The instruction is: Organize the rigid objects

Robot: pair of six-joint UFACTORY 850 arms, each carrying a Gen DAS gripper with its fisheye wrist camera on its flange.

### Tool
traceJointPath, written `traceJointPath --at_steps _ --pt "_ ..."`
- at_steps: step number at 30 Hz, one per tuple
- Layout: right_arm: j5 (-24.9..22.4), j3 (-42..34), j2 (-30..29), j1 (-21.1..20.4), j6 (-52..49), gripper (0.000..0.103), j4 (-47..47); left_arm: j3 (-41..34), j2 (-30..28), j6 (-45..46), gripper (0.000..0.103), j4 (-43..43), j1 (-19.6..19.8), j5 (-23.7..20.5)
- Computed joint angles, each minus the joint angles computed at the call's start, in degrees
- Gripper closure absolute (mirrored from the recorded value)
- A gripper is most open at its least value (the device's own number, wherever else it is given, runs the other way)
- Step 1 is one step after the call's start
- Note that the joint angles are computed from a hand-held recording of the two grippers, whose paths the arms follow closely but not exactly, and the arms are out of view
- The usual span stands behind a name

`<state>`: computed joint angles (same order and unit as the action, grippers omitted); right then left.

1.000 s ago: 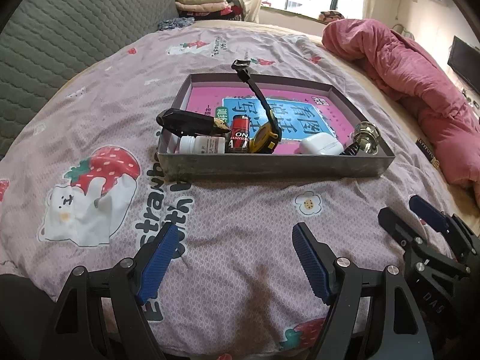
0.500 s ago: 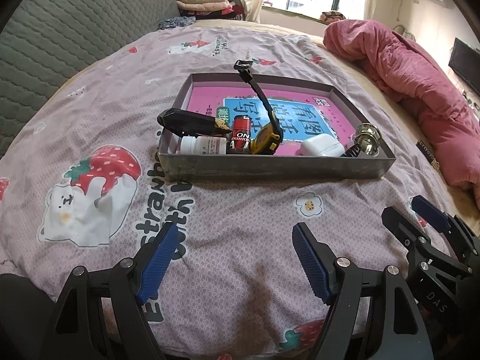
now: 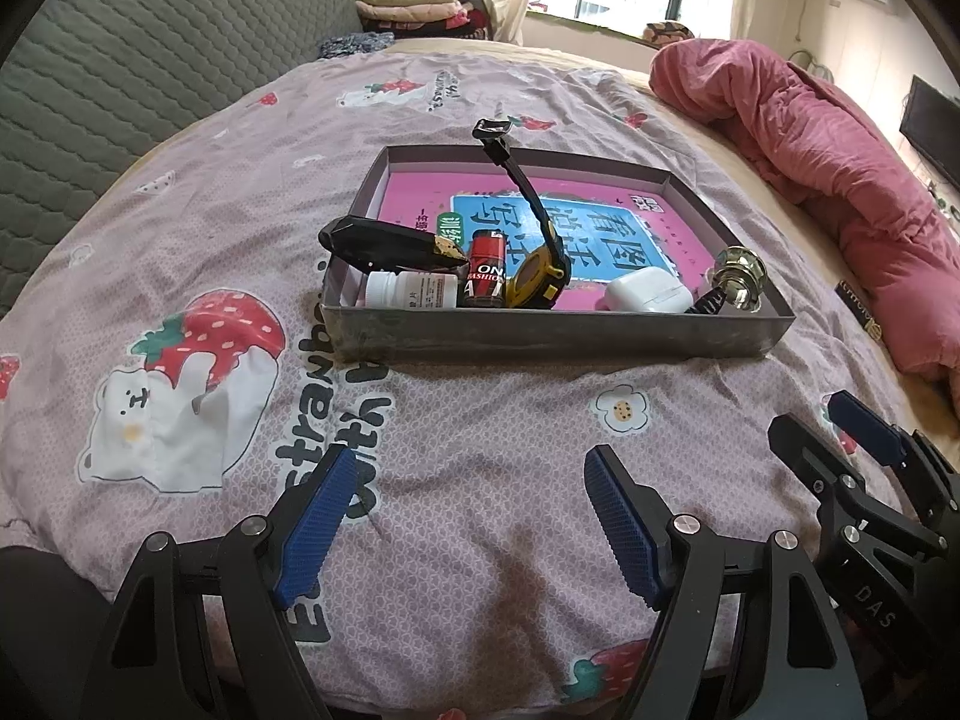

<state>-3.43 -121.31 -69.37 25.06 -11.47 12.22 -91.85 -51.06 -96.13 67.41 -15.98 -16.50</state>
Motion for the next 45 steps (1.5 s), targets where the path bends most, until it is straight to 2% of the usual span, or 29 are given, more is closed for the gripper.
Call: traceJointPath --at_steps 11,18,20,23,26,45 --pt "-0.05 0.21 0.11 -0.08 -3.40 0.040 2.79 0.17 0.08 -0.37 0.024 0.30 0.00 -0.21" --pt "-0.09 0.27 0.21 0.04 1.02 0.040 -1.63 0.05 0.04 -0.14 0.024 0.13 0.01 -0.20" --pt "-0.09 0.26 0.21 -0.03 -0.63 0.040 -0.04 0.01 0.02 -0.48 0.024 0.39 0.00 -0.45" --pt "-0.04 0.23 0.18 0.08 3.46 0.040 -4.16 -0.07 -0.01 -0.44 0.024 0.15 0.04 -0.47" --pt "-0.03 0.31 0.23 0.03 1.13 0.040 -1.87 -0.15 -0.07 0.13 0.024 -0.40 0.03 -0.56" --pt "-0.21 0.07 0.07 0.06 2.55 0.040 -3.50 -0.55 -0.38 1.92 0.024 -2.29 0.05 -1.16"
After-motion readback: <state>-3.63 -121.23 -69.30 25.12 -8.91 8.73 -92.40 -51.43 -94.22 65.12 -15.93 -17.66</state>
